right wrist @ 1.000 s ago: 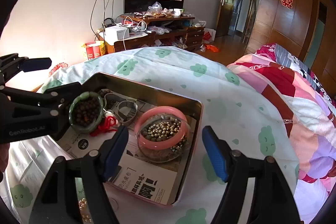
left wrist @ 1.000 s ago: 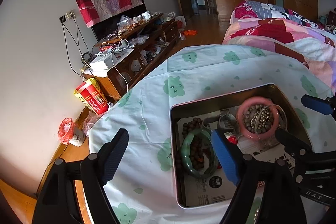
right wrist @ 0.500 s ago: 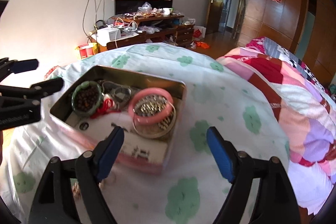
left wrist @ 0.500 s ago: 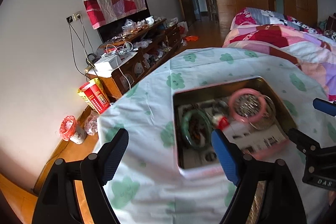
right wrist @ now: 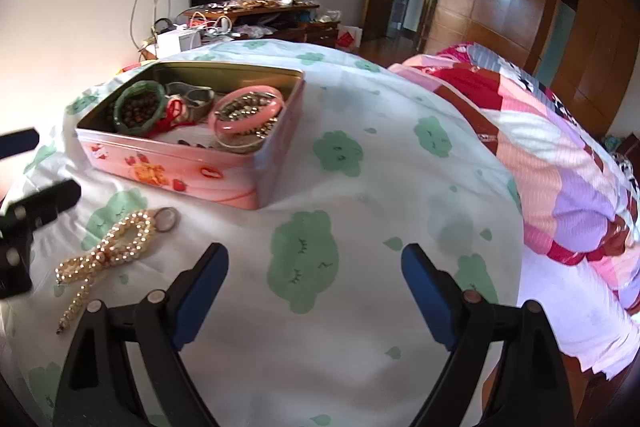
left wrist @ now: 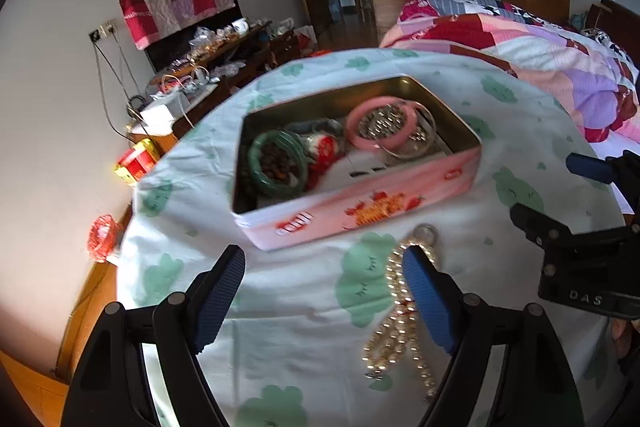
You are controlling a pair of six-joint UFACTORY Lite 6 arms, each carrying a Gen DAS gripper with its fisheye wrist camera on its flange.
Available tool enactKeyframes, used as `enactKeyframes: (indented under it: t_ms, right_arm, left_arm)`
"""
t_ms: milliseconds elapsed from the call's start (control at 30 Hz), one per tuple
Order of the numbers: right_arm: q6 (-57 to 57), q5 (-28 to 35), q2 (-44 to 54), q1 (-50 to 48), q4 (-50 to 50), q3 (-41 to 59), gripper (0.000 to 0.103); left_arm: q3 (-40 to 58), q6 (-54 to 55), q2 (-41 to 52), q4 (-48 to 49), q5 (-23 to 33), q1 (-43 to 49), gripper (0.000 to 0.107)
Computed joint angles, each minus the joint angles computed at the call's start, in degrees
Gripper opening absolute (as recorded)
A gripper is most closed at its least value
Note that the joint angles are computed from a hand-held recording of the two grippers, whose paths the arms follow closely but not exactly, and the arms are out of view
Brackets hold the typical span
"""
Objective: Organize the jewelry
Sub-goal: 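Withdraw from the tin and grasp the pearl necklace with the left tool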
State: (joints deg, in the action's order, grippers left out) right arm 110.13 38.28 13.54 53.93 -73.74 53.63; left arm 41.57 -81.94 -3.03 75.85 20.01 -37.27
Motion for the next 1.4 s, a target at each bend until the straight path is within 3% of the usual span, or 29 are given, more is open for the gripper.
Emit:
enactKeyframes:
  t_ms: [300,667,767,1067,1133,1300,1400]
  right_arm:
    - [1.1,0.9,1.3,0.1,0.4,0.2,0.090]
    - [1.1,1.2,1.7,0.5,0.8,0.4,0.090]
    - [0.8,1.5,2.0,0.9,0.9,0.8,0.090]
    - [0.0,0.4,1.8,1.5,1.0,2.4,0.090]
    - [-1.1,-0.1,2.8,1.7,1.2,4.2,0.090]
    - [-9.4,-3.1,8.9,1.8,5.6,13.2,0.090]
    - [-15.0,-4.3,13.7,1.9,8.9,19.2,0.086]
  left_arm:
    - [3.0,0.5,8.2,0.0,-1.0,-0.3,0.081]
    - [1.7,-1.5,7.6,2.9,-2.4,1.9,0.081]
    - [1.4,-2.0,7.8,4.3,-0.2,3.3,0.081]
    - [1.2,-1.4,8.3,6.1,-6.1,17.3,0.081]
    - [0.5,-3.8,8.0,8.9,-7.9,18.4,0.073]
    - [-0.1,-1.4,7.0,7.5,-10.3,16.9,0.030]
    - [-0.2,1.0,6.9,5.9,-12.6,17.1,0.015]
